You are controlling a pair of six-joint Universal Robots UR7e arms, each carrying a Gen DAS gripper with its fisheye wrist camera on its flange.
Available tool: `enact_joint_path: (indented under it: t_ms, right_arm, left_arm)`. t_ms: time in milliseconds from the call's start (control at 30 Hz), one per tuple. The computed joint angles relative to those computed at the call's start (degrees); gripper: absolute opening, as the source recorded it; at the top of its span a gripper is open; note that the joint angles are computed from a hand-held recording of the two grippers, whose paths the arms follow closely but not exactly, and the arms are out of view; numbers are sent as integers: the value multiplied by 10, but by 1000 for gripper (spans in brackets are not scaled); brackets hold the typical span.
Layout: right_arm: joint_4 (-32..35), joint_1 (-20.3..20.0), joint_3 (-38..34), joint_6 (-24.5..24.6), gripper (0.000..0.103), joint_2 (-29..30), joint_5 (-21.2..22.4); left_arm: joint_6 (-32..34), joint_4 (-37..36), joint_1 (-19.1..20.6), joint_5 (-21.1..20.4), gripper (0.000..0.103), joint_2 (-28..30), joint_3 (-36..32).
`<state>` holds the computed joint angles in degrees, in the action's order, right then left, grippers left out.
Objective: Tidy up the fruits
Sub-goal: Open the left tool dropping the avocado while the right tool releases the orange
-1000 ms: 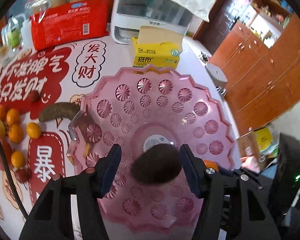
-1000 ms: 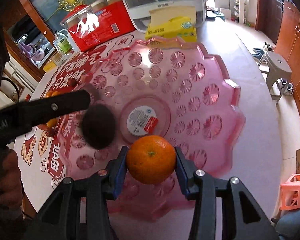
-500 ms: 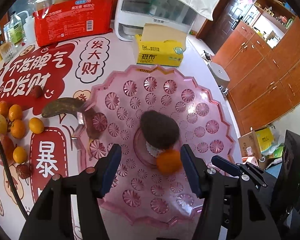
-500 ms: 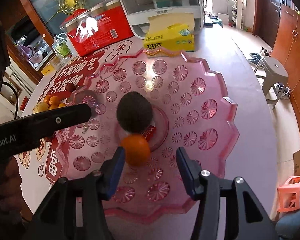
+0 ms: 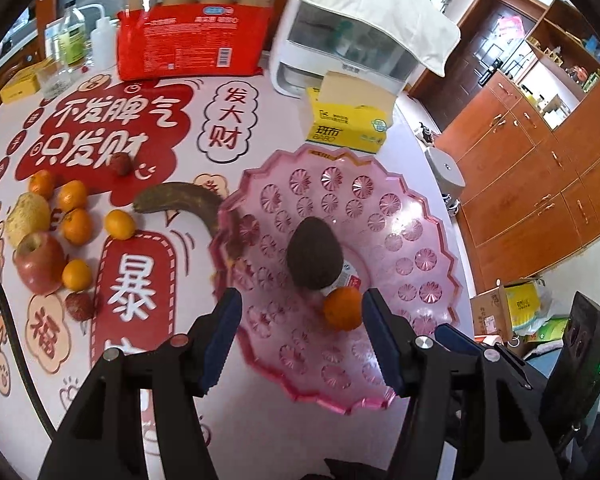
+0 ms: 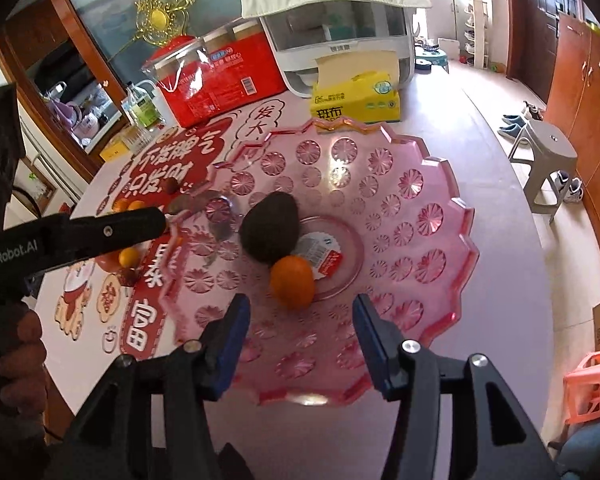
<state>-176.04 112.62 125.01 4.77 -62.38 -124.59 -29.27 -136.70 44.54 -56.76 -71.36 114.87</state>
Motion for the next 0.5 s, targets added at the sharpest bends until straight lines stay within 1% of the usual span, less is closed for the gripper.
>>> enact_joint_path:
  t_ms: [100, 200, 233, 300, 367, 500]
  right_arm:
    - [-4, 12, 7, 20, 54, -3, -1]
    - [-2, 23, 10, 37, 54, -3, -3]
    - [-2, 27, 12, 42, 54, -3, -2]
    - [-3, 35, 13, 52, 54, -1, -1]
    - [-1, 45, 13, 62, 54, 4, -1]
    - [-1, 63, 11, 74, 54, 16, 3]
  left_arm:
    - [-10, 14, -4, 9, 65, -20, 11]
    - [-23, 32, -8, 17, 67, -46, 24]
    - [-27, 37, -10, 21, 67, -57, 31]
    - [-34, 43, -14, 29, 72, -78, 43]
    - [-47, 54, -18, 39, 75, -106, 58]
    - [-72, 83, -19, 51, 76, -154, 78]
